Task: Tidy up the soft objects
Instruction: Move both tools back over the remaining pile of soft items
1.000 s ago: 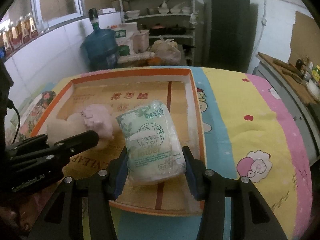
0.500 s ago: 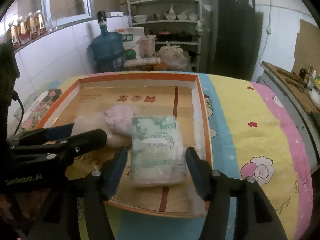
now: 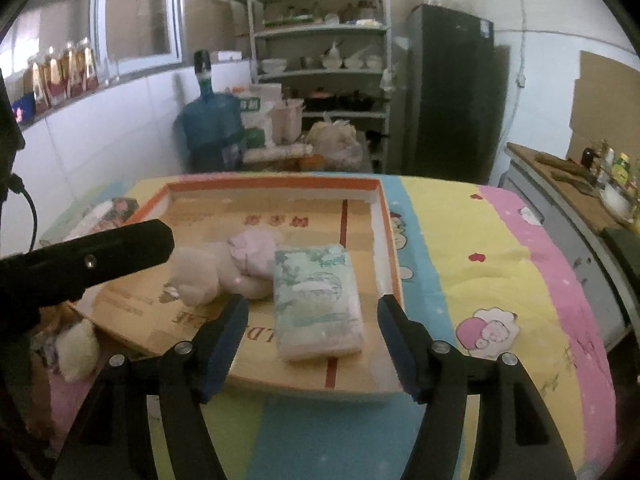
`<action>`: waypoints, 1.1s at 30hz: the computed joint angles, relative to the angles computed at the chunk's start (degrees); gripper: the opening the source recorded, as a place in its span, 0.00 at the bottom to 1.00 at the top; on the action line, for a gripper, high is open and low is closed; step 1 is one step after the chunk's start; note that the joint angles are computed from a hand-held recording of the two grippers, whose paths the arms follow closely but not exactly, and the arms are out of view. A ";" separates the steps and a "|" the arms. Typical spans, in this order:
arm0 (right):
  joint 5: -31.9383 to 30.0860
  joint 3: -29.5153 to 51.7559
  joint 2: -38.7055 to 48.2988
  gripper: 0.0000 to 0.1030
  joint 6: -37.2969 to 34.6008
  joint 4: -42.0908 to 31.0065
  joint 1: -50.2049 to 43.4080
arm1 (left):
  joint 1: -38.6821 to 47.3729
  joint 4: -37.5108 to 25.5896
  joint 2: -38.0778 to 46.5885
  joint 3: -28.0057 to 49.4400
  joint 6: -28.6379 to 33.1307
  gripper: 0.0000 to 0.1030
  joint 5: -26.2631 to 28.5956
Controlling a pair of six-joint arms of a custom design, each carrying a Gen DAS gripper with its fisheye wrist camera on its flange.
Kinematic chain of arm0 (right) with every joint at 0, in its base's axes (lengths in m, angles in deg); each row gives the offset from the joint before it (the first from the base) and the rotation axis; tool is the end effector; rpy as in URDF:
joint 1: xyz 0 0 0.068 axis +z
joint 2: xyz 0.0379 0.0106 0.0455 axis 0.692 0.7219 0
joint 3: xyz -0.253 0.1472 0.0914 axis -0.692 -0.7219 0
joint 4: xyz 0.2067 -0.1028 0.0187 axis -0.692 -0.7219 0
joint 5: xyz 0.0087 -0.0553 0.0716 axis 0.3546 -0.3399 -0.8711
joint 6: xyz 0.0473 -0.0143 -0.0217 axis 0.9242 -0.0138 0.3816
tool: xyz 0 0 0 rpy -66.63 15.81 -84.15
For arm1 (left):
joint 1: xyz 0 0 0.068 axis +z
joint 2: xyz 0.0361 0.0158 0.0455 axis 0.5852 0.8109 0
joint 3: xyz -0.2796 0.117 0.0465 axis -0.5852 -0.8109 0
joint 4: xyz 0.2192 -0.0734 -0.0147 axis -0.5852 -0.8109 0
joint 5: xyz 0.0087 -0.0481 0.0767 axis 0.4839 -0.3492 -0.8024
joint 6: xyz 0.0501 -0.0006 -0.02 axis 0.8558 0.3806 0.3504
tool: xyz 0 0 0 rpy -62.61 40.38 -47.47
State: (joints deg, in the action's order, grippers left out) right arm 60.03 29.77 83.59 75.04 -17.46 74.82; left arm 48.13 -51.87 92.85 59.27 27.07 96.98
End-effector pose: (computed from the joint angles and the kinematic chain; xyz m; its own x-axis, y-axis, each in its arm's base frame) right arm 0.2672 0.1458 0.1680 -0.6248 0.0275 -0.7803 -0.0228 0.9983 0.0534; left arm 0.3206 0.0451 0.1964 -0.6614 0.0099 -0.7500 0.4276 0.8265 -0.3661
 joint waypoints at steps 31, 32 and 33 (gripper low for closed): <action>31.18 10.21 -3.84 0.73 21.36 -14.03 36.83 | 34.57 -21.71 -10.93 2.87 29.61 0.80 20.68; 31.63 11.07 -3.22 0.73 21.03 -14.29 37.22 | 35.84 -22.30 -10.63 3.47 30.87 0.80 21.42; 32.37 12.29 -2.33 0.73 20.74 -14.74 37.84 | 37.07 -22.68 -10.36 3.98 31.91 0.80 22.04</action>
State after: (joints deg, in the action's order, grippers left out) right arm 92.41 42.06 81.27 95.78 -32.20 112.66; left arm 85.20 -74.55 82.49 63.25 58.98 119.02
